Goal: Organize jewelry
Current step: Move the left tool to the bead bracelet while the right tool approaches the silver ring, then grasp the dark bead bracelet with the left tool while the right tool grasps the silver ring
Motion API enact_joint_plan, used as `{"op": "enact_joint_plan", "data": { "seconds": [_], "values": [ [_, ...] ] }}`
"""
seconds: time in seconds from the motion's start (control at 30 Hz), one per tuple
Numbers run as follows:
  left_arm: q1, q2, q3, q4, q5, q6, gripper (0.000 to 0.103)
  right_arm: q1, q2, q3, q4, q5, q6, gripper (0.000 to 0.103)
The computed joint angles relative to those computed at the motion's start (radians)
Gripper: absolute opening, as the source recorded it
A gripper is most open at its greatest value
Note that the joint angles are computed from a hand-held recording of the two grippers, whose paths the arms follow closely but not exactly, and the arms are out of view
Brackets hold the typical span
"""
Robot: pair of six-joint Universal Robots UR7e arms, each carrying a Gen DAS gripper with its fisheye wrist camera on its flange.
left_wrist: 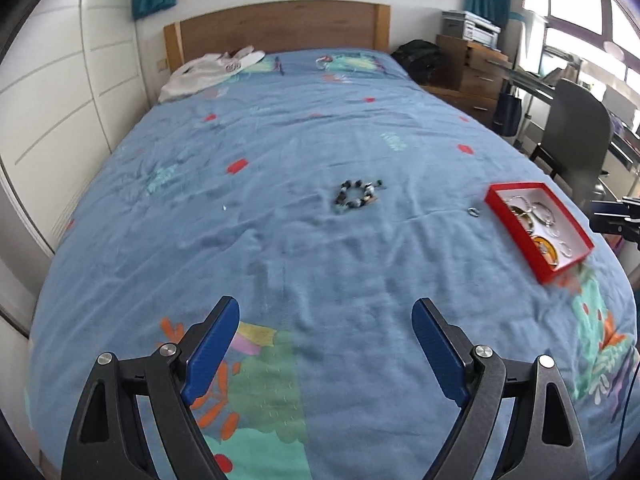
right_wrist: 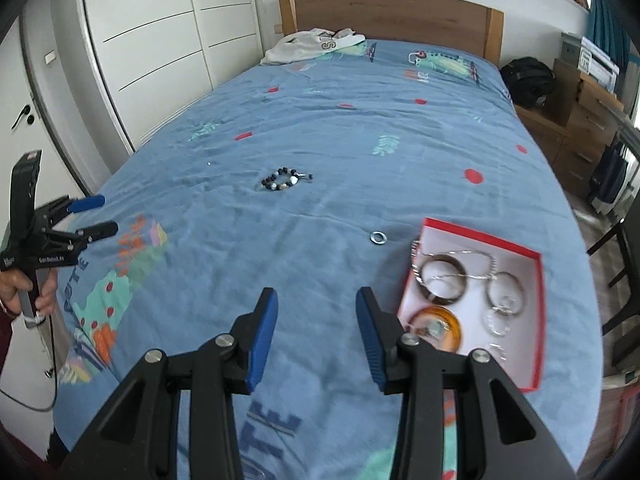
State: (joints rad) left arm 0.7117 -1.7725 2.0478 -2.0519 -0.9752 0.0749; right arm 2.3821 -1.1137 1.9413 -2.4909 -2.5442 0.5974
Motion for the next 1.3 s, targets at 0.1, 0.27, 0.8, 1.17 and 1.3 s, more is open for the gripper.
{"op": "enact_joint_plan", "data": {
  "seconds": [0.1,0.27,0.8,1.17,1.3],
  "values": [
    [0.034,0.046,0.007,-0.05,-0.008,0.018,0.087,-0.038,0.021,0.013,-0.076,0.015,-0.005,0.039],
    [0.088,0.158,0.0,-0.141,-0.038,0.062,0.087,-0.108,0.064,0.031,-0.184,-0.007,0.0,0.039],
    [0.176,0.556,-0.158,-0.373,-0.08,0.156,0.09,-0.304,0.164,-0.012,-0.345,-0.018,-0.037,0.039],
    [0.202,0.713,-0.264,-0.428,-0.069,0.189,0.09,-0.365,0.192,-0.053,-0.298,-0.047,-0.006,0.039],
    [0.202,0.734,-0.267,-0.436,-0.069,0.188,0.08,-0.373,0.196,-0.061,-0.307,-0.047,-0.022,0.039]
  ]
}}
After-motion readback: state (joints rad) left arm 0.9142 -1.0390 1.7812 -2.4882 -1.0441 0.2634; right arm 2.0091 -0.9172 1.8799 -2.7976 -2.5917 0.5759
